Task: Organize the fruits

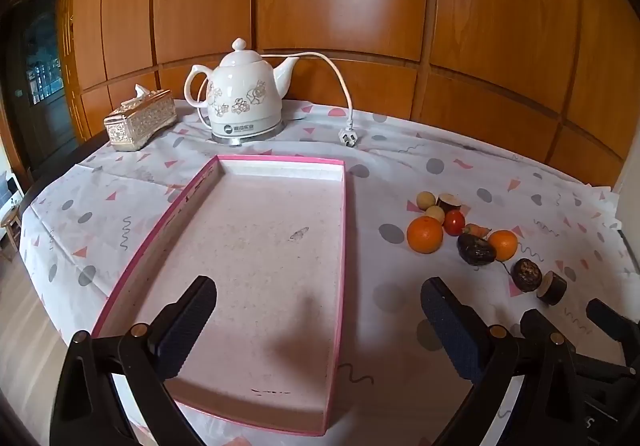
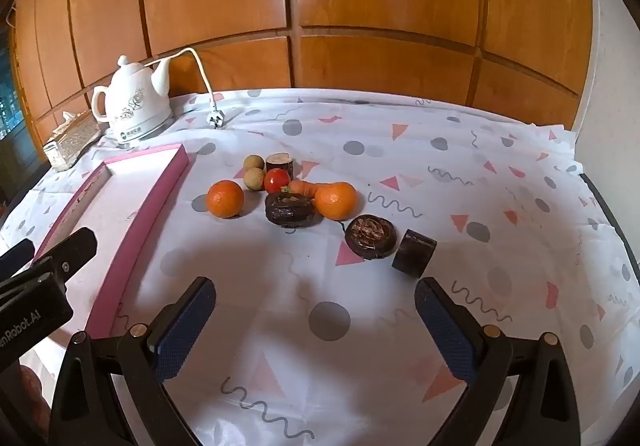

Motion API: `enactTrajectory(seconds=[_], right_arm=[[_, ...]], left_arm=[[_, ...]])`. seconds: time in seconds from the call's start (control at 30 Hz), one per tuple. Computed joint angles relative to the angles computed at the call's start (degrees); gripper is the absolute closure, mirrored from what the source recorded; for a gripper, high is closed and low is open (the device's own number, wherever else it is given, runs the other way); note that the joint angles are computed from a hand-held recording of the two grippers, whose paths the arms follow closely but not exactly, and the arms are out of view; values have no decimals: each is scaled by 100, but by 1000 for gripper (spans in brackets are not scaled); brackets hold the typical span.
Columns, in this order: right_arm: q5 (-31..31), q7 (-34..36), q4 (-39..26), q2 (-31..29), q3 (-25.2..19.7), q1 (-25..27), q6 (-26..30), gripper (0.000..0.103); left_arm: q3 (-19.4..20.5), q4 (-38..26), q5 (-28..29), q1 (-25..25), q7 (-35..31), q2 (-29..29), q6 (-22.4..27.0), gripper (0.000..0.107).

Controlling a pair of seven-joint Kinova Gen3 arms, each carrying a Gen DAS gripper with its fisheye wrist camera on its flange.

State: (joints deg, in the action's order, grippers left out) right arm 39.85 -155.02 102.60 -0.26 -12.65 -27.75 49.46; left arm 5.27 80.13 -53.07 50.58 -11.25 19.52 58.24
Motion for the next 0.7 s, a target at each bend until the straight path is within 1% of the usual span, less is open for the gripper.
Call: enactTrajectory(seconds=[0.03, 0.07, 0.1, 0.13, 0.17, 0.2, 0.23, 0.3, 0.33, 0.4, 0.47, 0.7], right_arm=[[-5, 4, 13, -18, -1, 0, -19, 2], [4, 1, 39, -49, -8, 0, -49, 2], [37, -14, 66, -80, -30, -7, -60, 2], [60, -22, 96, -120, -54, -13, -78, 2], [1, 31, 150, -176, -44, 16, -160, 2], [-43, 8, 141, -128, 9, 35, -163, 2], [6, 25, 148, -128, -34, 86, -186, 2], [12, 60, 16, -14, -60, 70, -63, 2], [16, 71, 21, 4, -38, 61, -90, 2], [104, 9, 105, -16, -27, 43, -192, 2], [194, -56, 112, -48, -57, 4, -144, 2], [153, -59, 96, -50, -50, 11, -154, 2]], left_arm=[[-46, 21, -17, 46, 23, -11, -16, 5], [1, 50, -31, 14, 32, -34, -41, 5], [96, 158, 48, -125, 106, -92, -156, 5], [104, 160, 134, -163, 86, -68, -178, 5], [35, 68, 188, -95, -26, -17, -107, 5], [62, 26, 233, -133, -109, 1, -88, 5], [52, 4, 243, -131, -155, 20, -86, 5], [-12, -21, 128, -13, -112, 57, -15, 5], [4, -80, 142, -17, -176, 69, 54, 5], [13, -82, 188, -34, -263, 60, 13, 5], [13, -45, 266, -69, -267, 25, -68, 5], [10, -20, 284, -64, -263, -9, -69, 5]])
